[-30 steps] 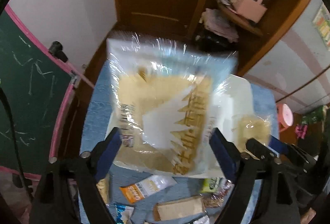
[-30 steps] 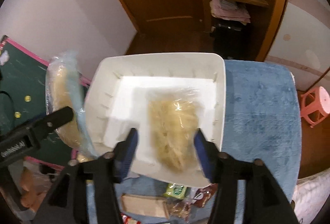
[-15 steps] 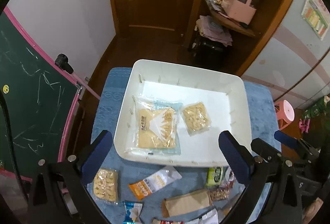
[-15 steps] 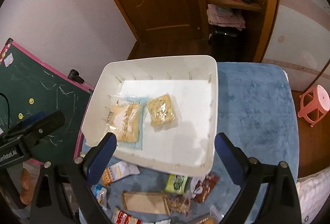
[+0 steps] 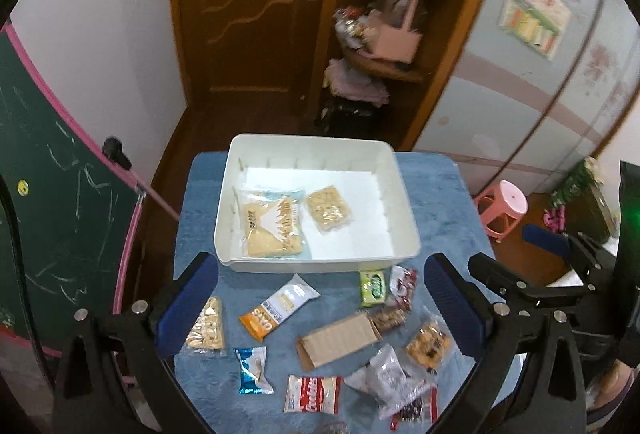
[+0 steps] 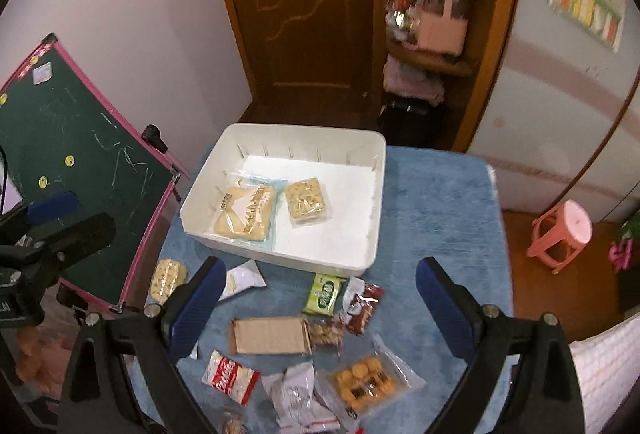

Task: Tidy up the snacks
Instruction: 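Lift both open tools out of the bin back over the snacks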

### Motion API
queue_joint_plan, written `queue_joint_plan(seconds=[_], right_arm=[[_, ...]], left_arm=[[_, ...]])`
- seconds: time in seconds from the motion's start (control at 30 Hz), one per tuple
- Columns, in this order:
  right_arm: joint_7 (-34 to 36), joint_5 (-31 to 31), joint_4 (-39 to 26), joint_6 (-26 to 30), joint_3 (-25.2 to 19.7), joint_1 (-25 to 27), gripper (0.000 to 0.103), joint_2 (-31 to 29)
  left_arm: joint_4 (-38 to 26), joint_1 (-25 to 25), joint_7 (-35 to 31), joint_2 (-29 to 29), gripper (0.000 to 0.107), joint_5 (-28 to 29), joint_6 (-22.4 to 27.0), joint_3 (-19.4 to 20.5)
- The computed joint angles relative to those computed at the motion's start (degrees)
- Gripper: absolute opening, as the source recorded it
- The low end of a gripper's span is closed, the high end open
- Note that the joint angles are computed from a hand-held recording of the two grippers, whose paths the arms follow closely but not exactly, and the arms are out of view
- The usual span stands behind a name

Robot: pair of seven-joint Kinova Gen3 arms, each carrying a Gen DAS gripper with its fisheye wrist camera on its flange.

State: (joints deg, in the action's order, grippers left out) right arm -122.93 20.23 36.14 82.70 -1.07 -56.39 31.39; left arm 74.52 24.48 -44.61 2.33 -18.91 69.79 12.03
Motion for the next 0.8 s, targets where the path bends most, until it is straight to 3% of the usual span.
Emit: queue_joint_plan(seconds=[0.13,0.3,0.57,0.8], right_arm=[[-5.75,5.31,8.51,-2.04,0.36,-5.08,0.097,-6.76],[-12.47,11.47,15.75,-1.14,-2.58,-8.98,0.097,-12.4],[-24.38,17.66,25.6,1.11,-8.45,-11.57,0.097,-18.82],[-30.36,18.24,32.48,0.2,-14.23,-9.37,0.096,-22.11]], left_arm=[[2.67,1.95,0.77,-4.56,0.102,-1.74,0.5,2.64],[5.43,3.15,2.74,-8.3,0.102,-4.68,1.77,7.86],[8.68,2.48,9.9,-12.13,0.102,-5.76,3.85,15.57],[13.37,3.08,11.24,-12.41,0.102,-0.69,1.63,15.12]])
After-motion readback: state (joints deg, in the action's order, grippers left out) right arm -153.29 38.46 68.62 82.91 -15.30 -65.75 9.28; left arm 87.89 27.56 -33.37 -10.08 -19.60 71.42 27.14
